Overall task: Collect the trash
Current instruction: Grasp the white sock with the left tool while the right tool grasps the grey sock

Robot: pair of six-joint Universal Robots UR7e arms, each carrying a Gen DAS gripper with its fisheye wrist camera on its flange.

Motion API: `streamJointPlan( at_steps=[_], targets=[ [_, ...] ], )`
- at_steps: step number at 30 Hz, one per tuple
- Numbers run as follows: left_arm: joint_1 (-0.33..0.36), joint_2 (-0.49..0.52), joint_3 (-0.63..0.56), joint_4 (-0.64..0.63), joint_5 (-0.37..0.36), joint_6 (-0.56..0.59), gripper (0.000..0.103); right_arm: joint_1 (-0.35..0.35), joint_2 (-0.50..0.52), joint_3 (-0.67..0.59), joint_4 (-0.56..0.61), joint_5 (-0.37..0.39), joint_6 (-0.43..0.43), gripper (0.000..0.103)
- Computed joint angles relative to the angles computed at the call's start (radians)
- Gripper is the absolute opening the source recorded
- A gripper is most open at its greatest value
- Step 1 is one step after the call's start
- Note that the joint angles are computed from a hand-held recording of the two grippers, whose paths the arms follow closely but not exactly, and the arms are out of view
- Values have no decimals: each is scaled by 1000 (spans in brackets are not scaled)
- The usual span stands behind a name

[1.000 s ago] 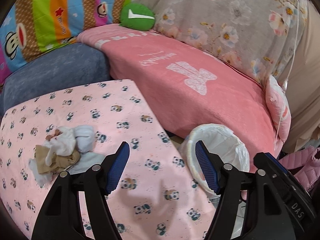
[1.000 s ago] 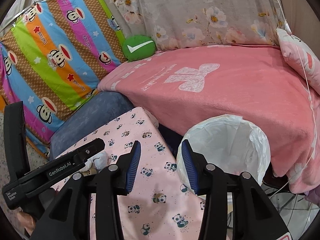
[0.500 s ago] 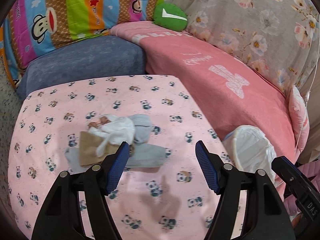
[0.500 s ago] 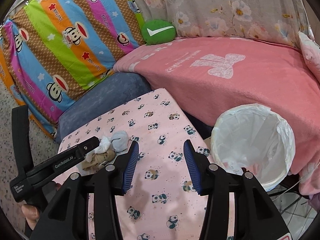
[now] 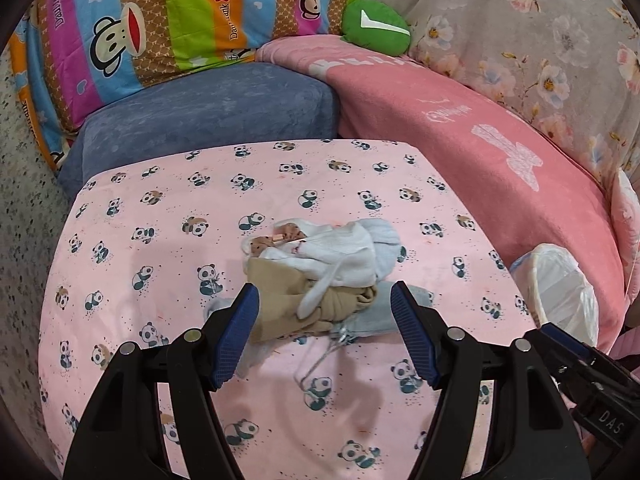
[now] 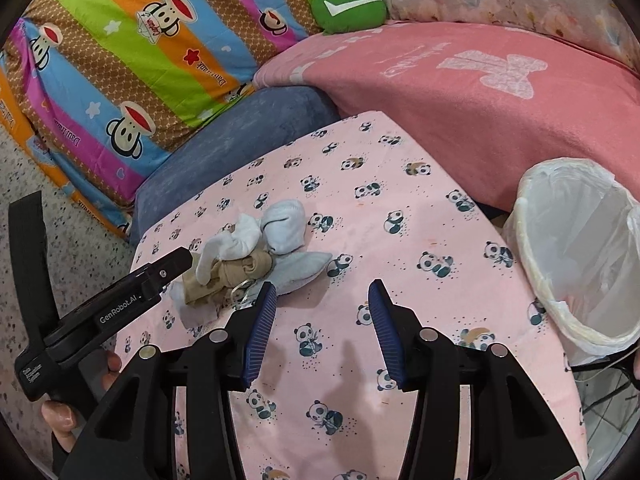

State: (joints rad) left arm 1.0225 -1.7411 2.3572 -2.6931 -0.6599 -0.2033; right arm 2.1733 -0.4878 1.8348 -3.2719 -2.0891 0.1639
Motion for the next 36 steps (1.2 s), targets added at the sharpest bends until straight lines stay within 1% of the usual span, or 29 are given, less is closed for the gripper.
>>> streamJointPlan(
  at_steps=[7, 11, 13, 15, 16, 18, 19, 20, 22, 23, 24, 26, 27, 29, 36],
  targets=[
    [57, 54, -28, -73, -57, 89, 65, -28, 70, -91, 92, 39, 25, 50],
    [81, 94, -45, -106, -88, 127, 63, -44, 98, -123, 113, 65, 27, 50],
    [94, 107, -55, -107, -109, 133, 58, -54, 111, -138, 121, 87, 19, 50],
    [105, 117, -65, -105, -125, 137, 49, -61, 124, -153, 130, 94, 13, 50],
    [112, 120, -68, -103, -139, 140, 47, -64, 131, -163, 138, 100, 13, 50],
    [120, 126, -74, -100, -158, 142, 35, -71, 139, -174, 148, 116, 17, 50],
    [121, 128, -74, -102, -165, 144, 32, -75, 145, -179, 151, 122, 20, 50],
    [124, 127, -74, -104, -173, 146, 27, -78, 149, -184, 157, 130, 20, 47],
    [125, 128, -73, -109, -178, 149, 22, -83, 157, -195, 173, 144, 22, 36],
    [124, 125, -71, -111, -179, 150, 18, -85, 158, -196, 177, 149, 23, 27],
    [122, 125, -70, -112, -180, 149, 16, -87, 159, -196, 179, 156, 28, 18],
    [117, 118, -66, -111, -180, 145, 14, -89, 159, -194, 174, 159, 29, 9],
    [114, 116, -66, -110, -177, 142, 14, -87, 157, -190, 165, 157, 27, 6],
    [104, 108, -63, -106, -173, 136, 11, -84, 156, -183, 147, 156, 19, 5],
    [52, 66, -54, -77, -155, 90, 10, -63, 118, -132, 57, 138, -18, 4]
  ],
)
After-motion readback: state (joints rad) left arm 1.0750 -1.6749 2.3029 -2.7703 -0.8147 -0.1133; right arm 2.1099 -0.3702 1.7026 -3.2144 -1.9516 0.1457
